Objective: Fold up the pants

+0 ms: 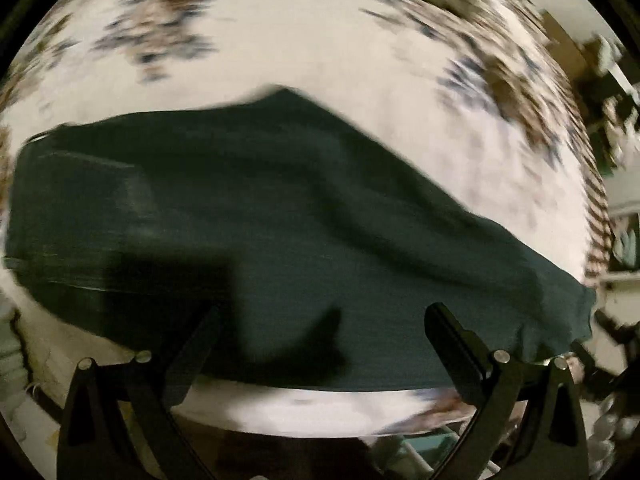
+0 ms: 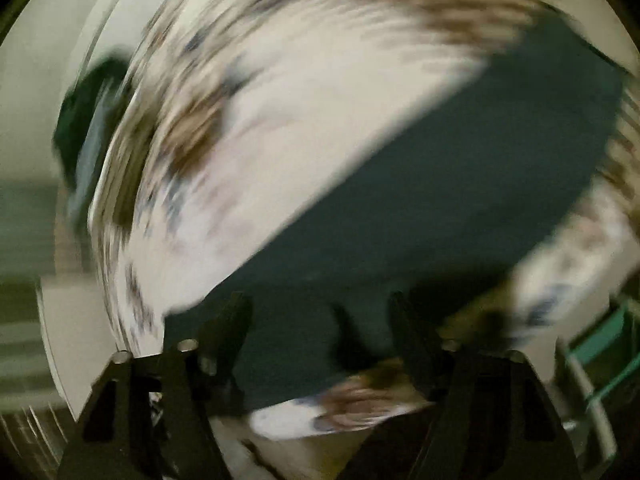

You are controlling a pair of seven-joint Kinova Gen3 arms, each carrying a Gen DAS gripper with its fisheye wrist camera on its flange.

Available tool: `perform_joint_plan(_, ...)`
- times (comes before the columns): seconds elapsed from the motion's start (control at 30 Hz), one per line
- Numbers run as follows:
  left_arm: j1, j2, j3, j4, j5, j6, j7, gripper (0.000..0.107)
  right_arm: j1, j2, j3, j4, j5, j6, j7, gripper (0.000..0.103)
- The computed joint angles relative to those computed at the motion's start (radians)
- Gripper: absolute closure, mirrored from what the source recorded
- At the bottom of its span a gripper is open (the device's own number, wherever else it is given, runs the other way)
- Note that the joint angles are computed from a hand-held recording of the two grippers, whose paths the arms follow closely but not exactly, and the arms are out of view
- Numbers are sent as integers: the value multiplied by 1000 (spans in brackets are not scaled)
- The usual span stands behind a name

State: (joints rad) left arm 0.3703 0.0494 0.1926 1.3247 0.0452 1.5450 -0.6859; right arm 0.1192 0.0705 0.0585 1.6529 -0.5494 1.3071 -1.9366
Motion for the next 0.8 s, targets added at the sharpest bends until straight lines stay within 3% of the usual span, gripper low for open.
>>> perform_joint_plan(0.13, 71, 117, 28, -83, -16, -56, 32, 5, 159, -69, 77, 179, -62, -94, 106, 49)
perform_joint_plan(0.2, 113, 176, 27, -120, -35, -58, 50, 5, 252, -54, 125, 212, -83, -140, 187, 49)
perform_joint_plan(0.3, 158, 247, 13, -142, -39, -36, 56, 5, 374, 13, 139, 231, -142, -159, 309, 49)
perform_joint_plan(0.4, 189, 285, -7, -154, -71, -22, 47, 5, 513, 88, 88, 253, -224, -188, 431, 49)
perform_joint_plan(0.5, 211, 292, -24, -158, -95, -23, 56, 5, 648, 121, -17, 289, -338, -210, 553, 49)
perform_joint_plan(0.77, 253, 234, -19, -73, -143, -65, 134, 5, 713, 212, -67, 319, -532, -248, 771, 51)
perform_joint_plan(0.8, 254, 242, -18, -84, -144, -59, 146, 5, 710, 226, -72, 310, -537, -251, 773, 63)
